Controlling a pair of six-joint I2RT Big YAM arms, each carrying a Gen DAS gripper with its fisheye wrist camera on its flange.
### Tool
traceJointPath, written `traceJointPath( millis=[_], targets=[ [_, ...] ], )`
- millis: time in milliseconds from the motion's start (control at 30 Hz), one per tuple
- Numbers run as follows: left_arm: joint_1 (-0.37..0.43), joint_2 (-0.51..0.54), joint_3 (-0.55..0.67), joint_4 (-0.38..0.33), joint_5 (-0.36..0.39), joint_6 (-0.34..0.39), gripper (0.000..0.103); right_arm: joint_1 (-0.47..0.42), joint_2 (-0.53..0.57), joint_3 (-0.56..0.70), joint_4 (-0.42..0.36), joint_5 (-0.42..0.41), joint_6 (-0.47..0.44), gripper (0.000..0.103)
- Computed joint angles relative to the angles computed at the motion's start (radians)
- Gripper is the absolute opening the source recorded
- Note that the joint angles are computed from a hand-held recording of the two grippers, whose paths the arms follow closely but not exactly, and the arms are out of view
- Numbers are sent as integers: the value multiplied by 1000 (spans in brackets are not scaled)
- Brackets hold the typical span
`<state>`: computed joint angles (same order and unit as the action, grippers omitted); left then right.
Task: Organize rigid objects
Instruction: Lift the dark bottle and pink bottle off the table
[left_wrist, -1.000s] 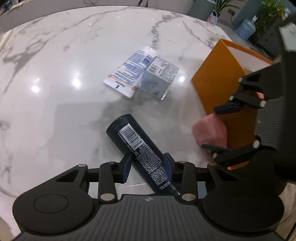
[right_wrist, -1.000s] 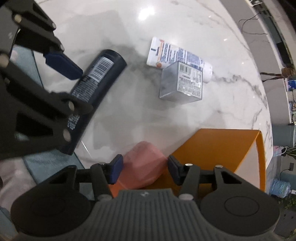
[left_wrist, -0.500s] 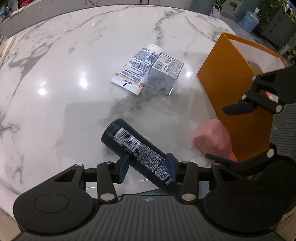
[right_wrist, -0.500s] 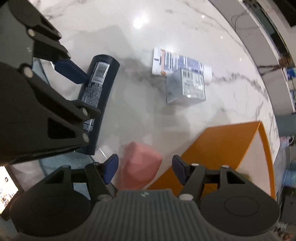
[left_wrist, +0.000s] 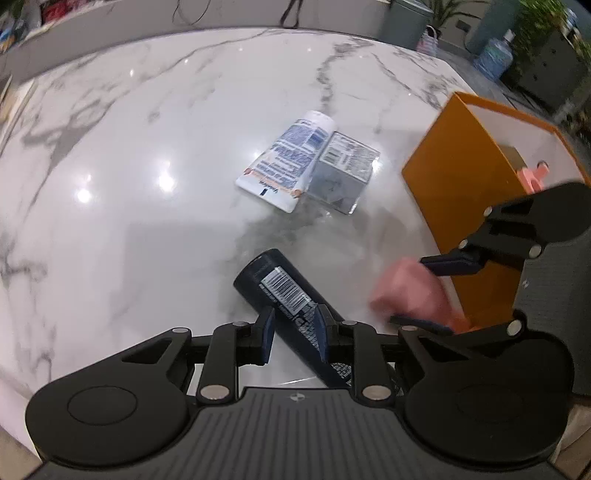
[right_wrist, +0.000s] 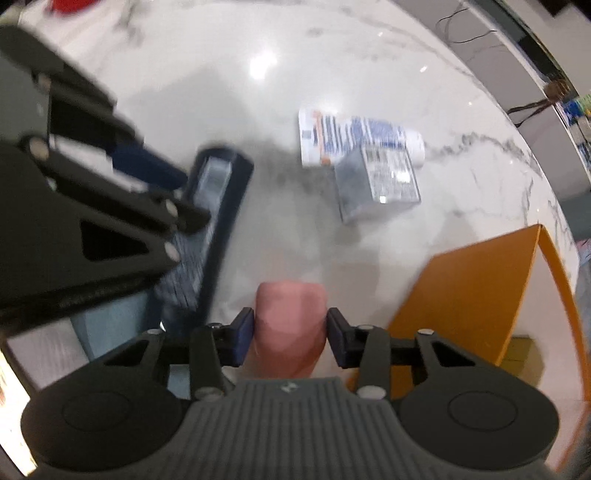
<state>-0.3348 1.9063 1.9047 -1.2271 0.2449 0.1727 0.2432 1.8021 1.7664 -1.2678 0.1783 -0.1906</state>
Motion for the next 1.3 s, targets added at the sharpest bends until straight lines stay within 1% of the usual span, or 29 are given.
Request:
traceJointPath(
  millis=[100, 167, 200, 267, 300, 400, 433, 467, 567, 633, 700, 767, 800, 833, 900, 933, 967, 1000, 1033, 1067, 1100, 1200, 1300],
  targets=[
    [15, 22, 38, -62, 47, -45, 28, 0, -25, -43, 68, -32, 50, 42],
    [18, 32, 52, -87, 76, -70, 35, -5, -49, -83, 113, -62, 89, 42],
    [20, 35, 54, -93, 94, -87, 36, -9, -60, -102, 135, -81, 116, 42],
    [19, 38, 50, -94, 111, -112, 41, -15, -97, -151, 185, -108, 173, 42],
    [18, 39, 47, -93, 111, -125, 41, -17, -112, -178, 216, -118, 194, 42],
    [11, 32, 20, -60, 94, -160, 47, -24, -153, -252, 314, -149, 250, 42],
    [8, 29, 10, -46, 88, -167, 51, -26, -165, -277, 346, -160, 269, 42],
    [5, 28, 3, -37, 80, -169, 53, -24, -177, -306, 385, -154, 280, 42],
    [-2, 21, -12, -8, 64, -167, 54, -8, -219, -373, 458, -110, 310, 42],
    [-8, 13, -21, 6, 47, -141, 53, -1, -243, -413, 501, -96, 321, 42],
    [-17, 5, -26, 11, 17, -87, 52, -2, -259, -438, 522, -98, 326, 42],
    [-28, 1, -19, -5, -38, -7, 51, -2, -271, -465, 556, -92, 304, 42],
    [-35, 0, -13, -15, -73, 49, 51, 3, -278, -478, 573, -81, 289, 43],
    [-41, -1, -9, -23, -100, 94, 49, 6, -283, -490, 590, -70, 280, 44],
    [-51, -12, -15, -17, -151, 135, 46, 6, -287, -506, 615, -64, 274, 44],
    [-55, -18, -23, -6, -174, 141, 46, 7, -285, -511, 626, -62, 269, 44],
    [-57, -22, -32, 6, -182, 145, 49, 6, -285, -517, 636, -61, 264, 44],
    [-59, -26, -43, 17, -183, 142, 52, 7, -286, -523, 648, -59, 260, 44],
    [-60, -28, -55, 27, -183, 130, 58, 7, -286, -529, 662, -58, 256, 44],
    [-60, -28, -62, 33, -178, 113, 61, 6, -289, -536, 673, -58, 253, 44],
    [-59, -28, -71, 37, -167, 91, 62, 6, -290, -543, 685, -57, 249, 44],
    [-53, -30, -91, 51, -146, 33, 63, 6, -290, -552, 701, -61, 247, 44],
    [-46, -36, -115, 68, -122, -24, 59, -2, -284, -554, 714, -89, 268, 46]
  ],
)
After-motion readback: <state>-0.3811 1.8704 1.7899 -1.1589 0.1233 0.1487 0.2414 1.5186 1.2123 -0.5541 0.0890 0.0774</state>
